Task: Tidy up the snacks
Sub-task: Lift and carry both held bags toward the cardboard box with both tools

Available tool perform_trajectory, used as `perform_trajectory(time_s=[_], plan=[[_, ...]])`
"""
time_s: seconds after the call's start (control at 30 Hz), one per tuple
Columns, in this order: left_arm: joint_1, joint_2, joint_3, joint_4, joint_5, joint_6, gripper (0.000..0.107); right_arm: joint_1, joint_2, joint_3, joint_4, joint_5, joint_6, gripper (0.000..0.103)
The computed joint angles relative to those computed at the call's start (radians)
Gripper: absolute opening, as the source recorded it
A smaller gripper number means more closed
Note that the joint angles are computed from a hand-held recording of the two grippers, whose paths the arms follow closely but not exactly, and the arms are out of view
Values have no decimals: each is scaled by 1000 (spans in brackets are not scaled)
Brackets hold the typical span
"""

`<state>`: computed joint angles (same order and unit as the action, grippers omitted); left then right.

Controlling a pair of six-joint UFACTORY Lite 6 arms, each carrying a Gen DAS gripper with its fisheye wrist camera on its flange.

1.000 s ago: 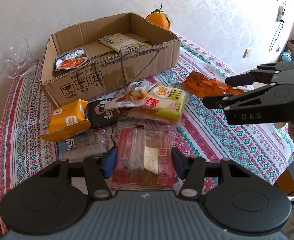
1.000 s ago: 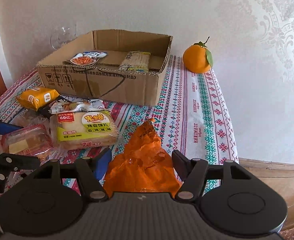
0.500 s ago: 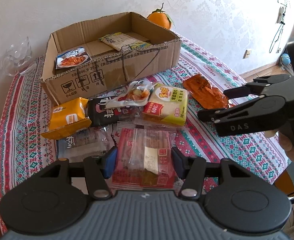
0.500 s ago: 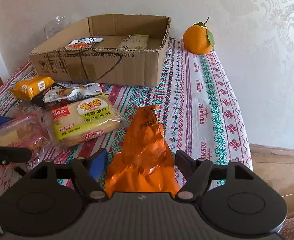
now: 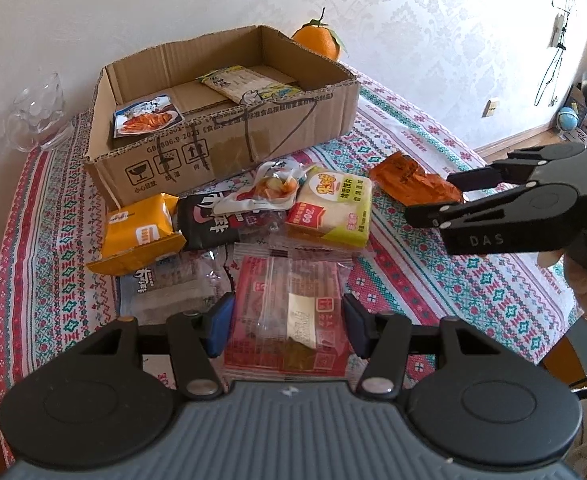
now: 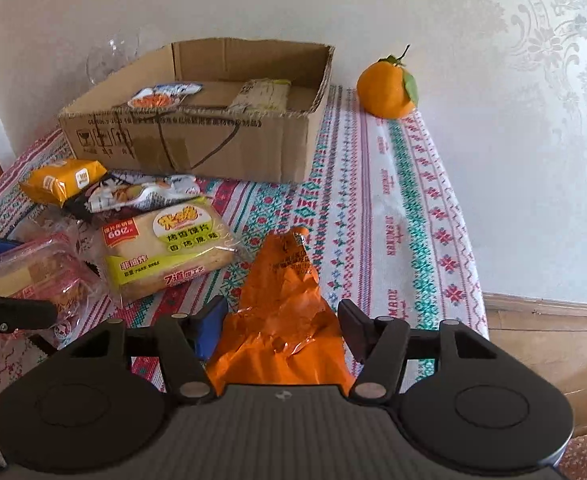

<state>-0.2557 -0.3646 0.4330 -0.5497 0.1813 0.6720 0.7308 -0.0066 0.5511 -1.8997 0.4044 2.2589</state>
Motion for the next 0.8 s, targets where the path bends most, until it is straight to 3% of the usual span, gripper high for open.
perform_trajectory(time_s=[0.3, 0.8], plan=[[8, -109, -7, 119, 86, -102, 56, 29, -89, -24, 106, 11, -127, 65], [85, -149, 24, -27, 105, 49, 56, 21, -208, 18, 259, 4, -369, 66]])
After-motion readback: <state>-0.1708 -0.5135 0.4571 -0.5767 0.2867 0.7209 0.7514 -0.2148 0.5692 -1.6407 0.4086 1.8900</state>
